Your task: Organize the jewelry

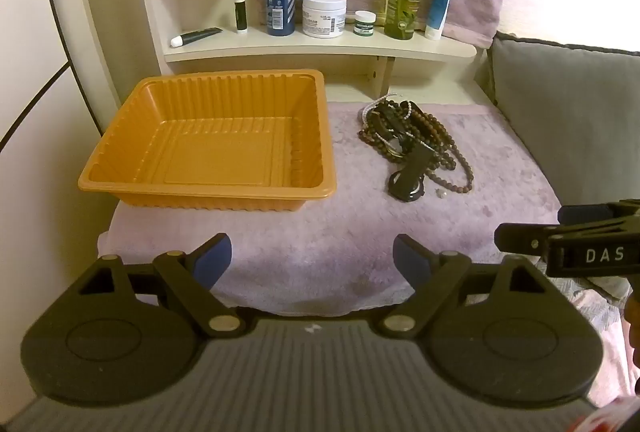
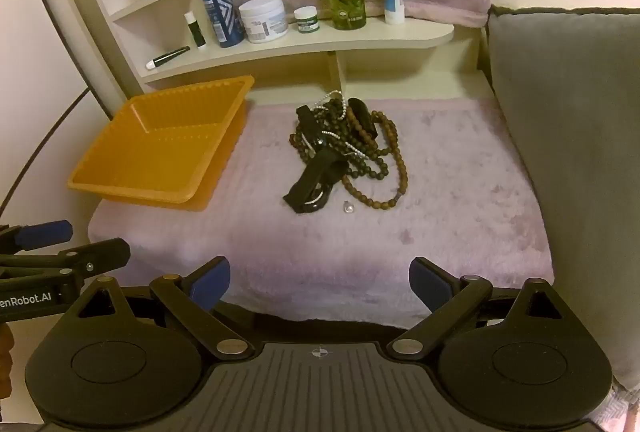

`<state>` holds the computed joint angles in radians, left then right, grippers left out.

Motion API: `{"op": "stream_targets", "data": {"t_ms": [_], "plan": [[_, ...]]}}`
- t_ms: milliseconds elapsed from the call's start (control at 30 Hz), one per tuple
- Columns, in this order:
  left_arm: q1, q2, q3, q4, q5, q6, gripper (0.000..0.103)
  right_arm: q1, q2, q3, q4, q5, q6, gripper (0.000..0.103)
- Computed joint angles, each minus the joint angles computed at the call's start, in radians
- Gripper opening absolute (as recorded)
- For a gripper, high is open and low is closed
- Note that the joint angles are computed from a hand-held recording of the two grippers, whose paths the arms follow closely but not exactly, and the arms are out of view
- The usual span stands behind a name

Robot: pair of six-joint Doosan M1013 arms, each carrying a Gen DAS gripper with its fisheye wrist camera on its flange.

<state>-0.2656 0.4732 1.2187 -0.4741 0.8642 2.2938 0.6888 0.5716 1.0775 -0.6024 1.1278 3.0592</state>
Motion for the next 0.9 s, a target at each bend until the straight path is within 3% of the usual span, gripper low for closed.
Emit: {"op": "stream_targets", "data": {"t_ms": [900], "plan": [[0.002, 0.003, -0.008, -0.01, 0.009, 0.002, 0.087, 0.0, 0.001, -0.006, -0.006, 0.003, -0.002, 0.096]]}}
